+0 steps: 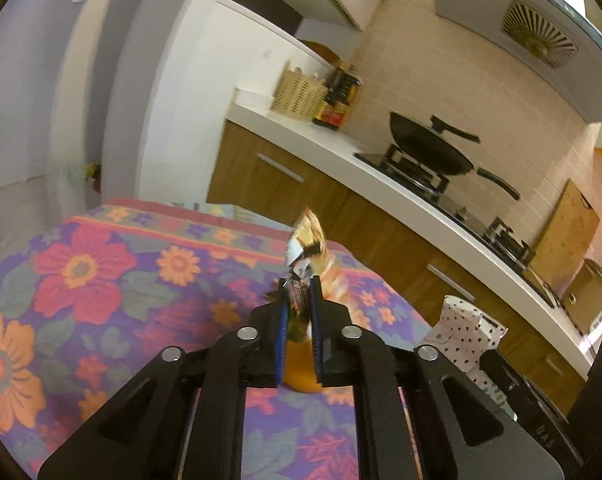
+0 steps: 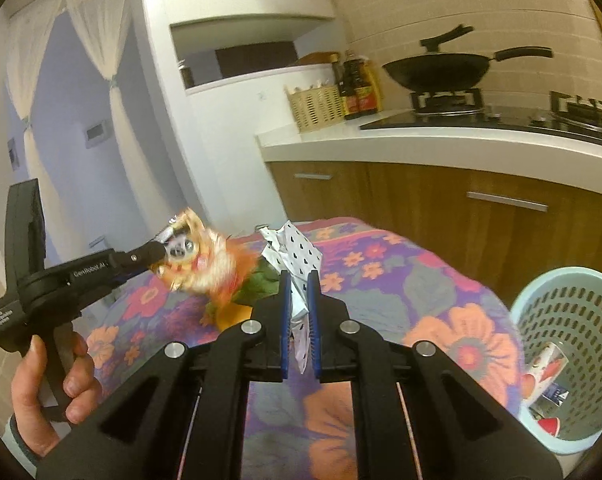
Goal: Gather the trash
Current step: 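Carry wrapper and polka-dot paper over the wastebasket and open both tools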
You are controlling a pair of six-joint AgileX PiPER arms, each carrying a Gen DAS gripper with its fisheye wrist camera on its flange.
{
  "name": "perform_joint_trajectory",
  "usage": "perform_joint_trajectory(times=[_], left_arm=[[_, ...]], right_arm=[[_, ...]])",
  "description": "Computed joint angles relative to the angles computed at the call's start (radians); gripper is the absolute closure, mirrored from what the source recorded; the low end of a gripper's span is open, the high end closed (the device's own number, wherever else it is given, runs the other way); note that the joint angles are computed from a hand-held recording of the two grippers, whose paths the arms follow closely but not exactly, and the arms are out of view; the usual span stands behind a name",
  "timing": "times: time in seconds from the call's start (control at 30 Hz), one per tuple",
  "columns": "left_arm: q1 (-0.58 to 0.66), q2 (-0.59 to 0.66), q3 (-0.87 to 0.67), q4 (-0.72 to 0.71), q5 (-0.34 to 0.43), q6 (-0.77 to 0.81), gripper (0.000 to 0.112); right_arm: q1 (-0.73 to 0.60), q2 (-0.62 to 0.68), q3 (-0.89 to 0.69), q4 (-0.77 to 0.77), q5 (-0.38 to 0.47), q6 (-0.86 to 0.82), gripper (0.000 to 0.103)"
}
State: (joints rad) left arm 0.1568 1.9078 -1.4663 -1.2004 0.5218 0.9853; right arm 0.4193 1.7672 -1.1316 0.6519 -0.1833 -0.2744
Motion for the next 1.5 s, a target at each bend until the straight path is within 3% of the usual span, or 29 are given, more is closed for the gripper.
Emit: perform_joint_trajectory(times=[0.27,0.43,0.73,0.9,1.17,1.37,1.5], left_arm=[[-0.091,-0.03,0.034,-0.024,-0.014,0.049,0.106],[-0.157,-0.031,0.025,-0.018,-0.022,0.051,0.106],[-0.351,0.04,-0.08,0.109,-0.048,-0.063,0.106],[-0.474,0.126,-0.192,0.248,-0.059,-0.193,0.106],[-0.61,0.316,-0.459,0.498,0.017,-0.464,0.106],[-0.659,0.409,-0.596,0.59,0.081,-0.561,0.106],[-0.678,0.444,-0.644,0.623,0.102,-0.593,0.106]], right_arm=[[-0.082,-0.08,0.121,-0.271,-0.027,0.286,0.097],[-0.139,-0.145,0.213,-0.336,-0.07,0.361,0.097],[-0.361,-0.223,0.374,-0.644,-0.116,0.681,0.097],[-0.529,-0.182,0.407,-0.952,-0.128,0.979,0.097],[-0.687,-0.056,0.352,-1.354,-0.119,1.359,0.097],[-0.749,-0.008,0.34,-1.5,-0.143,1.495,0.096],[-0.76,-0.008,0.344,-1.51,-0.133,1.497,0.096]])
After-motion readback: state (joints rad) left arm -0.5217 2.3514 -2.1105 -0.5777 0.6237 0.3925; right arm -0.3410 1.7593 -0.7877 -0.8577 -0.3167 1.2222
